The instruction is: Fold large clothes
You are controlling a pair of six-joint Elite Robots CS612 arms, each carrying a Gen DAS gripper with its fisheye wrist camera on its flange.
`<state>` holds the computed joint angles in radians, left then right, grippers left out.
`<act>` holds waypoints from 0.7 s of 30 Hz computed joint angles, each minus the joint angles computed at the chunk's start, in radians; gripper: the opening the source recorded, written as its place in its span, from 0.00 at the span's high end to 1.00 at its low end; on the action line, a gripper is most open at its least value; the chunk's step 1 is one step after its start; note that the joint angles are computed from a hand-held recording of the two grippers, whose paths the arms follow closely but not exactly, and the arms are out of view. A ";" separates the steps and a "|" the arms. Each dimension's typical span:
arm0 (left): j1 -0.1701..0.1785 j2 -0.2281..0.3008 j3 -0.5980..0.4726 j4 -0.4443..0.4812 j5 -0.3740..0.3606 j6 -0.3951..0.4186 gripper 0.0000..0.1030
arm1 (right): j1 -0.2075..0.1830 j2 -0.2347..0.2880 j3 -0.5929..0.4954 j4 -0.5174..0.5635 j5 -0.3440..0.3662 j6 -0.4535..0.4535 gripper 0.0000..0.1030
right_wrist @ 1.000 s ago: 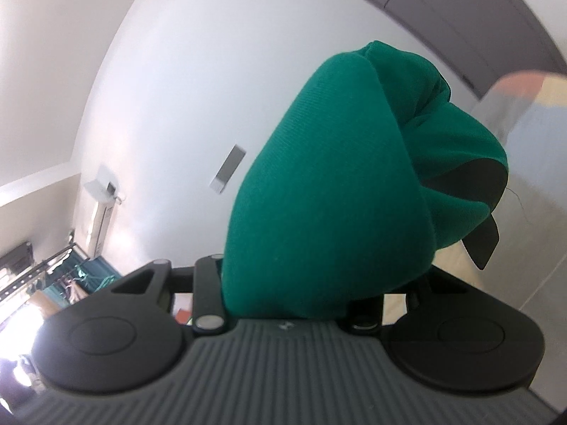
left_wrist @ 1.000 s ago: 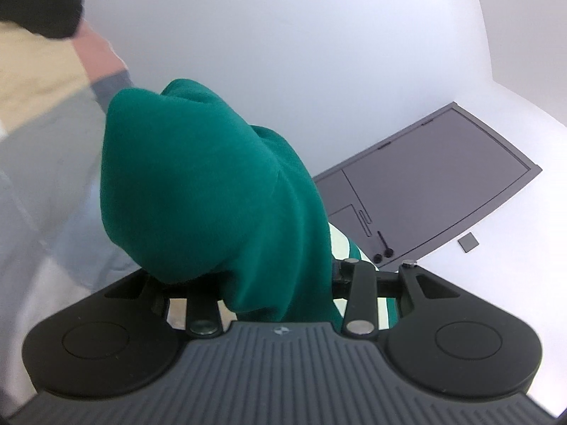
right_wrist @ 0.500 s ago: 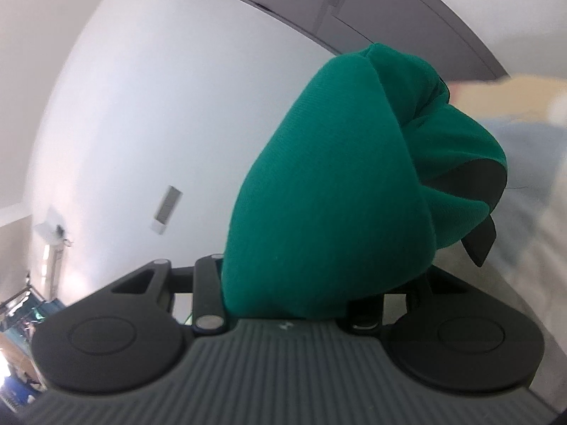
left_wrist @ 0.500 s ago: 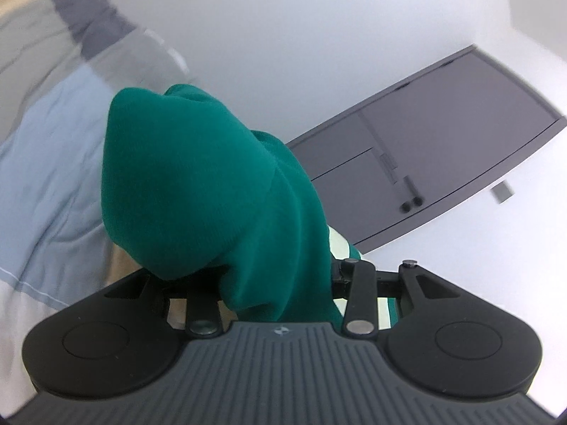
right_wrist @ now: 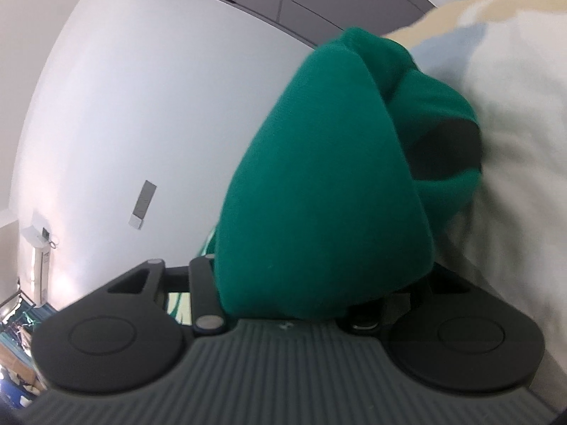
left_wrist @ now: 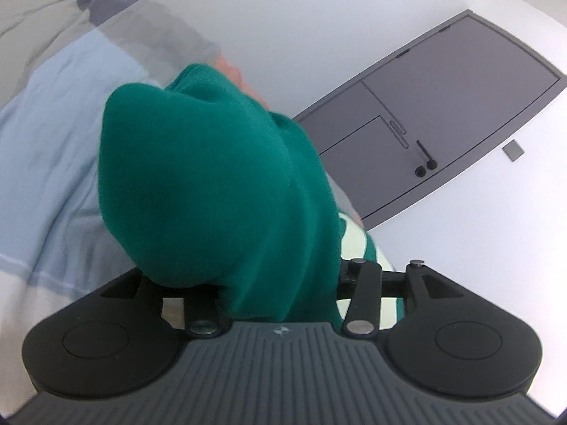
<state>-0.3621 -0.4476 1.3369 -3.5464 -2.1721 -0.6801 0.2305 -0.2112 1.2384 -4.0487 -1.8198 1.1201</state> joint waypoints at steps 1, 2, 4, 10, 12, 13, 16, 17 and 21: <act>-0.001 0.000 0.004 0.005 0.005 0.008 0.49 | 0.001 0.007 -0.009 0.011 -0.002 0.010 0.47; -0.002 -0.004 0.011 0.009 0.009 0.017 0.48 | 0.001 0.009 -0.019 0.030 -0.004 0.020 0.47; -0.003 -0.016 0.025 0.016 0.012 0.033 0.48 | 0.001 0.016 -0.030 0.039 -0.005 0.035 0.47; 0.000 -0.055 0.052 0.114 -0.009 0.090 0.41 | -0.003 0.004 -0.029 0.086 0.003 0.074 0.44; -0.002 -0.080 0.077 0.161 0.009 0.119 0.26 | -0.002 -0.004 -0.021 0.109 0.004 0.102 0.38; -0.005 -0.099 0.100 0.181 0.041 0.140 0.25 | -0.003 -0.010 -0.014 0.122 0.007 0.116 0.34; -0.012 -0.146 0.148 0.230 0.100 0.187 0.21 | -0.001 -0.029 0.030 0.137 0.007 0.150 0.30; -0.014 -0.163 0.167 0.236 0.116 0.193 0.20 | 0.003 -0.042 0.050 0.147 0.002 0.162 0.30; -0.022 -0.236 0.250 0.229 0.181 0.250 0.19 | 0.016 -0.114 0.166 0.158 -0.026 0.153 0.27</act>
